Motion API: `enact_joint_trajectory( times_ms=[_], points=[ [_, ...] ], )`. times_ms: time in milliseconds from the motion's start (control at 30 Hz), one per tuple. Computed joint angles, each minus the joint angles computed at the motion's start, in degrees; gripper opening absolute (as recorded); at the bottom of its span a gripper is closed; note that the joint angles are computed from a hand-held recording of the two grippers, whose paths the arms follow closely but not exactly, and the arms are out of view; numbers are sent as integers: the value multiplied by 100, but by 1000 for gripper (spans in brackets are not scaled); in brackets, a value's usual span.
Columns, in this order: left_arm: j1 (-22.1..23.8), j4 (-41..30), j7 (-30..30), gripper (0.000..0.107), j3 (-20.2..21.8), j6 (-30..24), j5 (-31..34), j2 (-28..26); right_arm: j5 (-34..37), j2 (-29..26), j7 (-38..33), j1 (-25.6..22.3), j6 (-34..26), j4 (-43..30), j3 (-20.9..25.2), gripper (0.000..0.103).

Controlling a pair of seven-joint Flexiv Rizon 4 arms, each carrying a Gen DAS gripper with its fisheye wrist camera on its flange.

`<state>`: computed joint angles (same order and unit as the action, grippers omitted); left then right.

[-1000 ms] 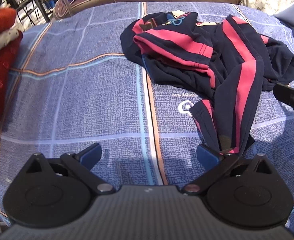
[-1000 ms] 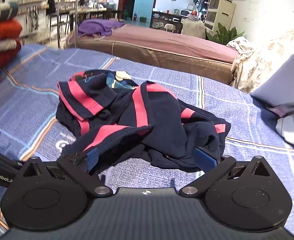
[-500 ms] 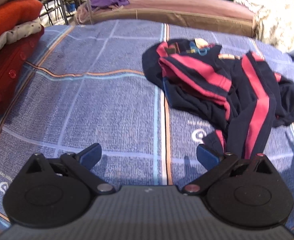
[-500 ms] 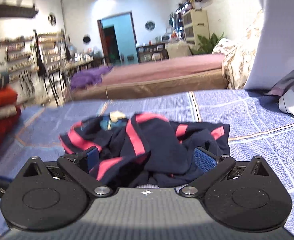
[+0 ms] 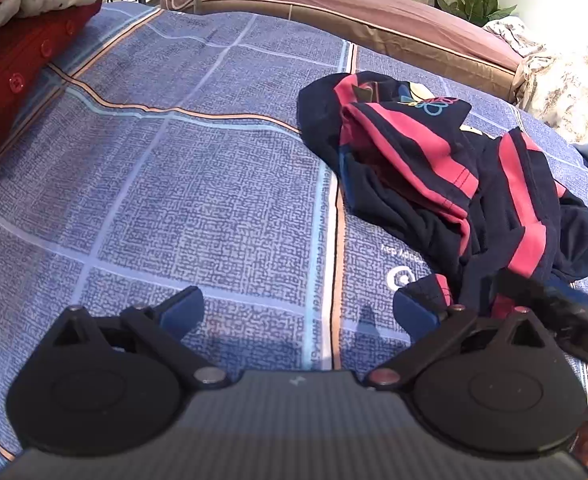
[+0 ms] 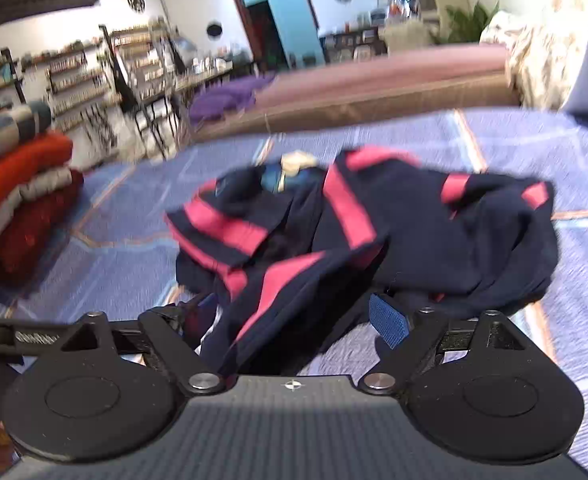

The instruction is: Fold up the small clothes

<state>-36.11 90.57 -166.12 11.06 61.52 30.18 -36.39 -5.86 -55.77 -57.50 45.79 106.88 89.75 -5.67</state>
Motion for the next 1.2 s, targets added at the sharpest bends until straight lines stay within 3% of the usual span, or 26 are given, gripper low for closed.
enact_joint_trajectory(
  times_ms=[33,67,100,133,200,333,467,600,733,900,967,1133,1167,1200],
  points=[
    [35,24,25,103,-28,33,-26,2,-187,-41,-12,-262,-105,-79,364,103],
    [47,29,48,103,-46,38,-48,1,-379,-104,-35,-585,-113,-146,810,84],
    [59,34,86,103,-65,40,-70,-1,-536,-158,54,-800,-46,-154,1097,33],
    [71,24,147,103,-95,20,-104,-7,-452,-156,80,-855,18,-122,1197,15],
    [40,16,176,103,-86,-2,-106,-4,-287,-50,169,-765,299,70,1046,6],
    [-17,-32,195,103,-82,22,-90,-6,436,453,-69,-310,1126,816,307,5],
    [-71,-133,254,103,-98,23,-74,-50,2004,1047,-673,328,1792,1668,-617,5],
    [-126,-297,432,103,-155,-84,-114,-149,3925,1372,-1490,1371,1730,2330,-2097,5],
    [-245,-594,589,103,-149,-301,-77,-325,5230,1285,-1921,2095,1338,2827,-3227,5],
    [-394,-1277,797,103,-61,-755,33,-693,5145,1250,-1306,1981,1329,3223,-3041,5],
    [-474,-1663,892,103,20,-992,174,-901,5245,1095,-1306,2177,1171,3126,-3152,5],
    [-395,-2846,1616,103,-10,-1696,216,-1559,4898,1104,-894,2086,1185,3111,-3058,5],
    [-370,-2997,1651,100,-8,-1711,203,-1651,4807,1100,-822,2031,1168,3094,-3036,6],
    [-317,-3041,1622,84,-28,-1530,186,-1697,4739,1115,-759,2012,1172,3120,-3021,6]
  ],
)
